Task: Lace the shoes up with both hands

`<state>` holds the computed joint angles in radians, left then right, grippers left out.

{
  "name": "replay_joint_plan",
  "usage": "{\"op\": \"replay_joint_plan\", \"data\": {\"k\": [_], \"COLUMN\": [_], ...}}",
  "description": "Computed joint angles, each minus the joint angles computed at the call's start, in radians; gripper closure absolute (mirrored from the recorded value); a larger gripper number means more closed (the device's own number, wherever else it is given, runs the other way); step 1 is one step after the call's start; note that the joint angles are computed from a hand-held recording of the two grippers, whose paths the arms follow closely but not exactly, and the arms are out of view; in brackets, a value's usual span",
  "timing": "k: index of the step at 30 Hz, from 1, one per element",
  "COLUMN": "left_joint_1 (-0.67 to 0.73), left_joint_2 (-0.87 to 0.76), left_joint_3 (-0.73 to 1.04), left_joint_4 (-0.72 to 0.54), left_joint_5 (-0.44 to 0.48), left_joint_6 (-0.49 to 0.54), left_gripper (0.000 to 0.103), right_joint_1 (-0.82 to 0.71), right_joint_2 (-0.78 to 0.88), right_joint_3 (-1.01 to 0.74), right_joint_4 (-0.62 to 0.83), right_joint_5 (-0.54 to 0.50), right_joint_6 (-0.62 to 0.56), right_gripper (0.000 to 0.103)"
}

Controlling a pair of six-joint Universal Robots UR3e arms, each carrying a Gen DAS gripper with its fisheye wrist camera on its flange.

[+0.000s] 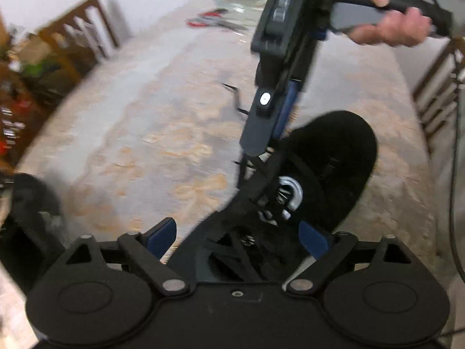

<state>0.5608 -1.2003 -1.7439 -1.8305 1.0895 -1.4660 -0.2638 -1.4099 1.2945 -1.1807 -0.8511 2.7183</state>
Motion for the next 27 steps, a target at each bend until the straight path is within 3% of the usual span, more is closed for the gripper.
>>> {"op": "replay_joint_plan", "data": {"k": [4,7,11,12,13,14,15,16,17,19,20,21,23,24,27], "left_joint_1": [-0.079,-0.105,-0.151,-0.166,-0.196,-0.239,-0.281,-0.28,-0.259,-0.221,-0.194,-0.166,-0.093,-0.045,0.027], "left_joint_2": [0.019,0.094,0.087,0.069,0.044,0.024,0.043,0.104,0.15,0.188,0.216,0.245,0.31,0.354,0.415], "left_joint_3": [-0.022,-0.123,-0.148,-0.14,-0.141,-0.163,-0.226,-0.3,-0.334,-0.343,-0.35,-0.357,-0.363,-0.364,-0.383], "left_joint_4": [0.066,0.147,0.158,0.142,0.138,0.163,0.226,0.277,0.271,0.219,0.206,0.194,0.152,0.125,0.14], "left_joint_5": [0.133,0.157,0.176,0.19,0.222,0.273,0.328,0.329,0.306,0.262,0.243,0.224,0.187,0.164,0.106], "left_joint_6": [0.054,0.113,0.098,0.086,0.065,0.025,0.0,0.037,0.071,0.031,0.009,-0.012,0.004,0.016,-0.035], "left_gripper": [0.018,0.008,0.007,0.01,0.022,0.044,0.041,0.032,0.032,0.031,0.026,0.02,0.02,0.019,0.012], "right_joint_1": [-0.003,-0.007,0.029,0.036,0.041,0.048,0.058,0.069,0.075,0.082,0.081,0.067,0.034,0.017,-0.007], "right_joint_2": [0.061,0.136,0.254,0.29,0.331,0.365,0.378,0.39,0.394,0.394,0.393,0.391,0.368,0.343,0.281], "right_joint_3": [-0.131,-0.242,-0.352,-0.384,-0.419,-0.453,-0.469,-0.482,-0.502,-0.53,-0.541,-0.562,-0.582,-0.571,-0.513], "right_joint_4": [0.1,0.086,-0.073,-0.107,-0.113,-0.109,-0.112,-0.115,-0.099,-0.075,-0.062,-0.026,-0.008,-0.039,-0.241], "right_joint_5": [0.005,0.016,0.057,0.068,0.085,0.09,0.083,0.073,0.059,0.026,0.016,0.021,0.015,0.001,-0.067], "right_joint_6": [-0.03,0.01,0.082,0.112,0.13,0.146,0.134,0.119,0.087,0.029,-0.002,-0.05,-0.121,-0.139,-0.201], "right_gripper": [0.101,0.101,0.101,0.101,0.101,0.101,0.101,0.101,0.1,0.093,0.081,0.077,0.071,0.055,0.024]}}
